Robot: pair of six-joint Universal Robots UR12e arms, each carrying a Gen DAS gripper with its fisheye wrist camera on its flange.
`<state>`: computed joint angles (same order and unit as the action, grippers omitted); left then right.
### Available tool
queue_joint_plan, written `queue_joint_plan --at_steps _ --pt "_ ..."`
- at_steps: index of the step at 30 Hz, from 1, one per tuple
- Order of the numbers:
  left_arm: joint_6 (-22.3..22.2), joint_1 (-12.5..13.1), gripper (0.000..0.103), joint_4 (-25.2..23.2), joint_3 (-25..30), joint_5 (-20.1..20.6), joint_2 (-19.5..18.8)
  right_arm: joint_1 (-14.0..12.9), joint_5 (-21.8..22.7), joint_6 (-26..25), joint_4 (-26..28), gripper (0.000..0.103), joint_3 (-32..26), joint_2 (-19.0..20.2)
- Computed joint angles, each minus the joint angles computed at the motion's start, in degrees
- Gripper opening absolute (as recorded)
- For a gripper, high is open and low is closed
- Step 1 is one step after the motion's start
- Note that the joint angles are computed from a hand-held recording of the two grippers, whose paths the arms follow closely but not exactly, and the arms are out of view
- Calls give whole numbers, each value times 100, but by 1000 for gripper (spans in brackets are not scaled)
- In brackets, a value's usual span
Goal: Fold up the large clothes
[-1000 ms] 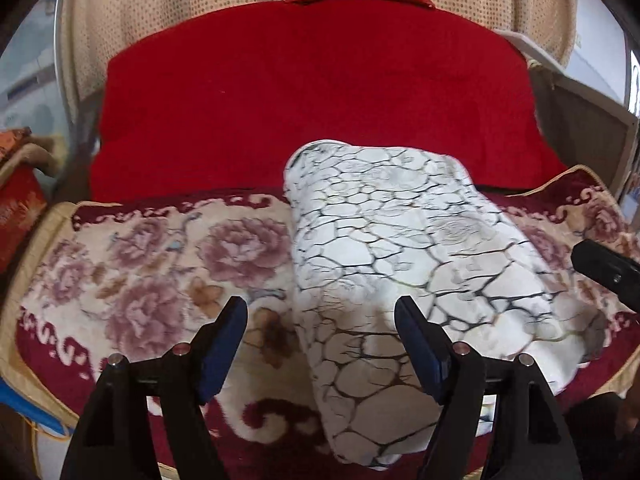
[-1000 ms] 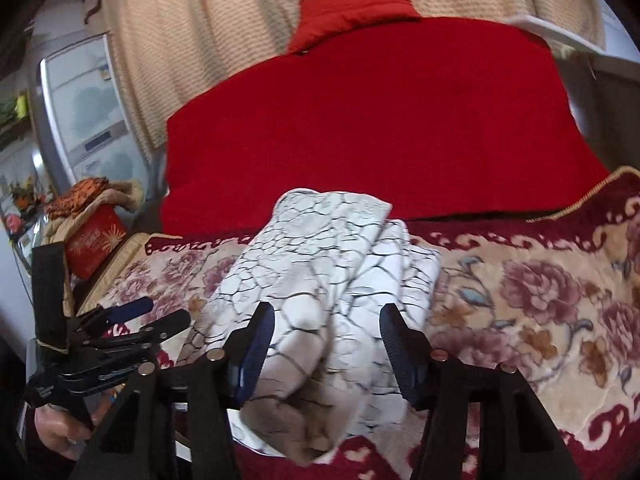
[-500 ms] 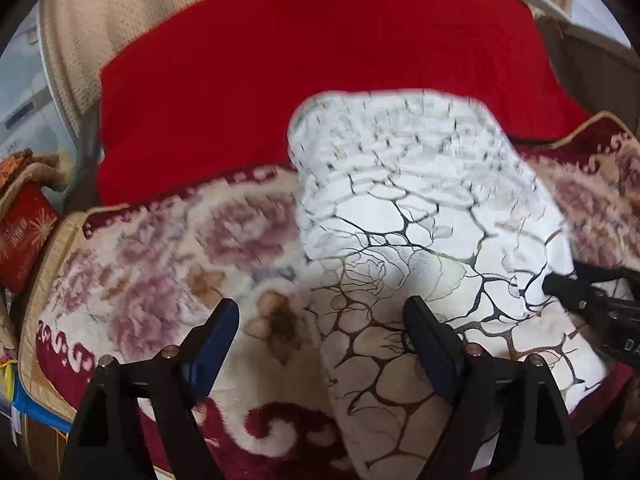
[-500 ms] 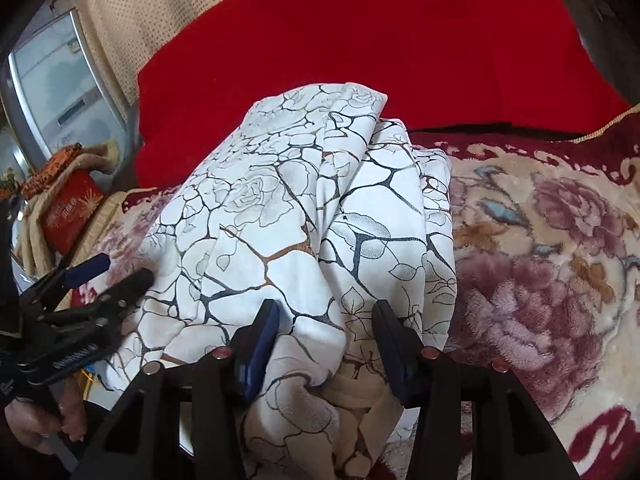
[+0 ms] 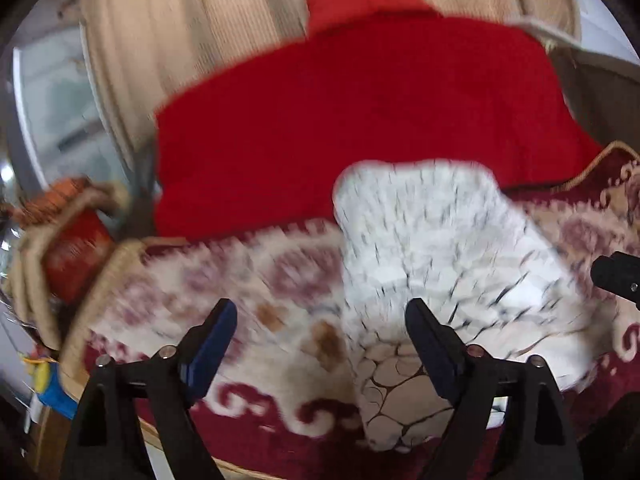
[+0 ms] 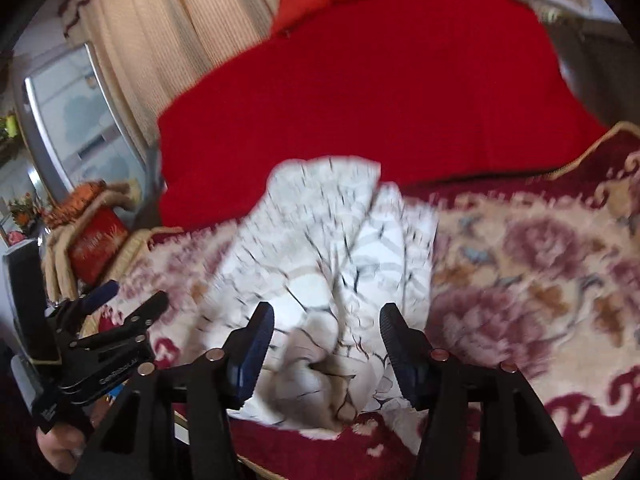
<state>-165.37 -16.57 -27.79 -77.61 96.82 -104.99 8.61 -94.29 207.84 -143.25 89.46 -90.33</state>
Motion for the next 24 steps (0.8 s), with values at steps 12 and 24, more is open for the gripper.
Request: queue_joint_plan --at_steps 12,24 --pt "-253 55 101 763 -394 26 950 772 -1688 -204 221 77 -337 -491" --pt "-243 164 101 1019 -680 -343 1476 1261 -2072 -19 747 77 -497 -656"
